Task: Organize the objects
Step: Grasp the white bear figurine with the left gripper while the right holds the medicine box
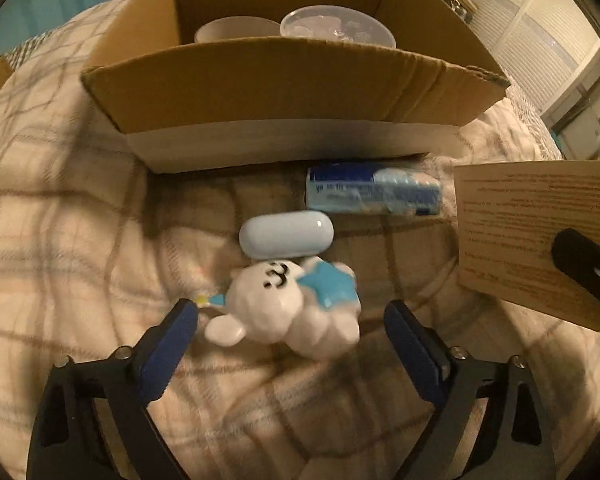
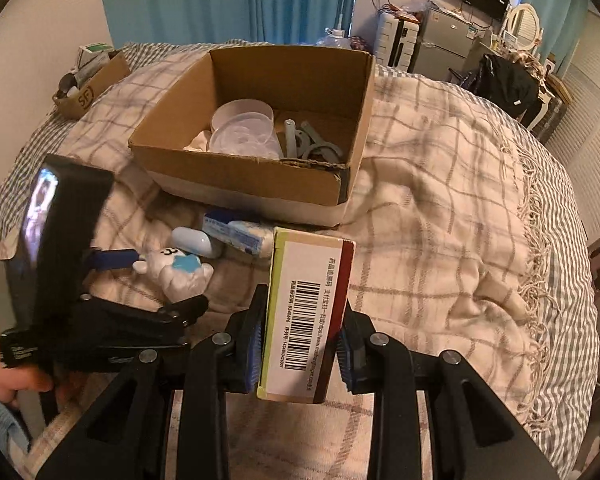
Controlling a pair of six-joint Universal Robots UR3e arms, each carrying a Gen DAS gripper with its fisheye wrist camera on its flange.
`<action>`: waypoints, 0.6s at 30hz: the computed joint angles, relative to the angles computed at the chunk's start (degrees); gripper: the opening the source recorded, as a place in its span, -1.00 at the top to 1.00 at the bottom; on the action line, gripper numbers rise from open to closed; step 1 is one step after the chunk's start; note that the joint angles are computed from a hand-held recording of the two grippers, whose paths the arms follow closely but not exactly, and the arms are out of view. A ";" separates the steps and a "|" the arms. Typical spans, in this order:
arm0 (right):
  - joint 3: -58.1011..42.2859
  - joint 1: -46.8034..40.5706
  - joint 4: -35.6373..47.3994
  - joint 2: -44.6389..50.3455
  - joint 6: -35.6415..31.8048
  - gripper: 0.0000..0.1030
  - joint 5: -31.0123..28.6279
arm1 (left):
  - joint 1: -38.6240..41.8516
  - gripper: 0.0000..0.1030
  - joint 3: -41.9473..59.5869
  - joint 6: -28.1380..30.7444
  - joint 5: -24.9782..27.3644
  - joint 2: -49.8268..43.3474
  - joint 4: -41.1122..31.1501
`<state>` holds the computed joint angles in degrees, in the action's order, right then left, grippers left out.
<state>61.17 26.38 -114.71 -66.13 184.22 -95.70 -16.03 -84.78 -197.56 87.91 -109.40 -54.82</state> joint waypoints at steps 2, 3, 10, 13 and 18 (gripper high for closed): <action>-0.40 0.19 0.08 0.39 0.17 0.44 -0.14 | 0.34 -0.59 -0.13 0.12 -0.09 -0.21 0.11; -0.47 0.34 0.08 0.45 0.22 0.44 -0.34 | 0.68 -0.58 -0.82 0.11 -0.66 0.12 0.63; -0.66 1.42 0.76 -1.89 1.33 0.45 -1.27 | -0.97 -0.48 -5.16 -0.85 1.73 6.97 2.13; -1.42 2.34 1.33 -4.02 1.57 0.45 -1.53 | -1.86 -0.48 -6.49 -2.48 3.65 12.26 1.23; -6.61 4.13 3.44 -5.89 0.64 0.45 -3.36 | -0.66 -0.48 -4.28 -2.67 4.91 19.24 -1.76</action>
<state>54.55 30.51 -111.27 -72.02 184.86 -99.06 -16.69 -89.05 -200.23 92.82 -90.16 -56.58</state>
